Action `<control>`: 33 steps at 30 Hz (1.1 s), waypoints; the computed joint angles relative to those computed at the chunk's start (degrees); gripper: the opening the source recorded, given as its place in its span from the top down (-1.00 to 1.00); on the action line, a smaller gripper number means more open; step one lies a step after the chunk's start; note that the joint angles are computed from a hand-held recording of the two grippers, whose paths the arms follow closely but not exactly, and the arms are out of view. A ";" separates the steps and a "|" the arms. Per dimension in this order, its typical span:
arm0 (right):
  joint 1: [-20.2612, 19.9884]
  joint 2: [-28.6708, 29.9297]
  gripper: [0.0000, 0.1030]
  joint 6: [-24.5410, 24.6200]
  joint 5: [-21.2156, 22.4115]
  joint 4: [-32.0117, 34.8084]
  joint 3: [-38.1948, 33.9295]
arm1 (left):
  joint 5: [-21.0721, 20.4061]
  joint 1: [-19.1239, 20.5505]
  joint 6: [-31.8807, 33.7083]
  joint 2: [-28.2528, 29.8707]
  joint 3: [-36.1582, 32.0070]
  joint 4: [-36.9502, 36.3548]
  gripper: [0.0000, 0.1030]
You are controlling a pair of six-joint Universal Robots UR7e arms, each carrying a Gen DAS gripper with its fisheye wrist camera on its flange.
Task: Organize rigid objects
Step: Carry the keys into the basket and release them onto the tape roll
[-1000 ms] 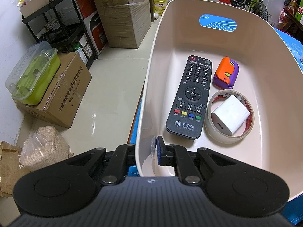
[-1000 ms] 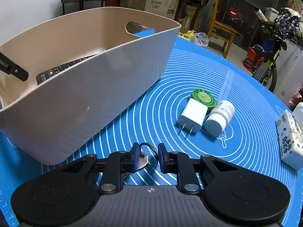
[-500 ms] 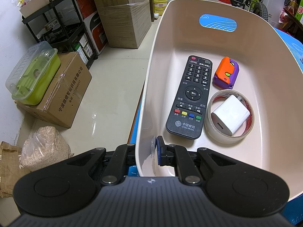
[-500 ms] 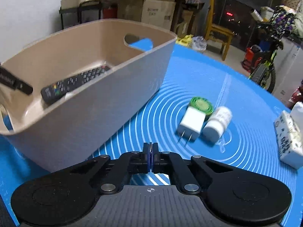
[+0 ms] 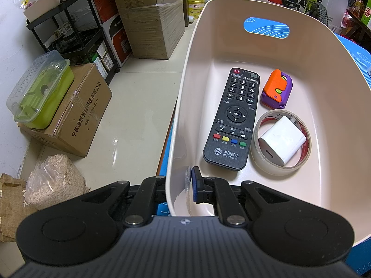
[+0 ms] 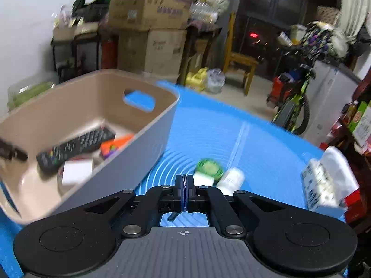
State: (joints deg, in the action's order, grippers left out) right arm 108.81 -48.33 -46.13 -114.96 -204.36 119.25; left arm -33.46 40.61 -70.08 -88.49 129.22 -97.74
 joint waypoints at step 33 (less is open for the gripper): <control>9.18 10.70 0.75 5.34 2.41 19.81 -15.55 | 0.01 0.01 0.02 0.05 -0.04 -0.03 0.74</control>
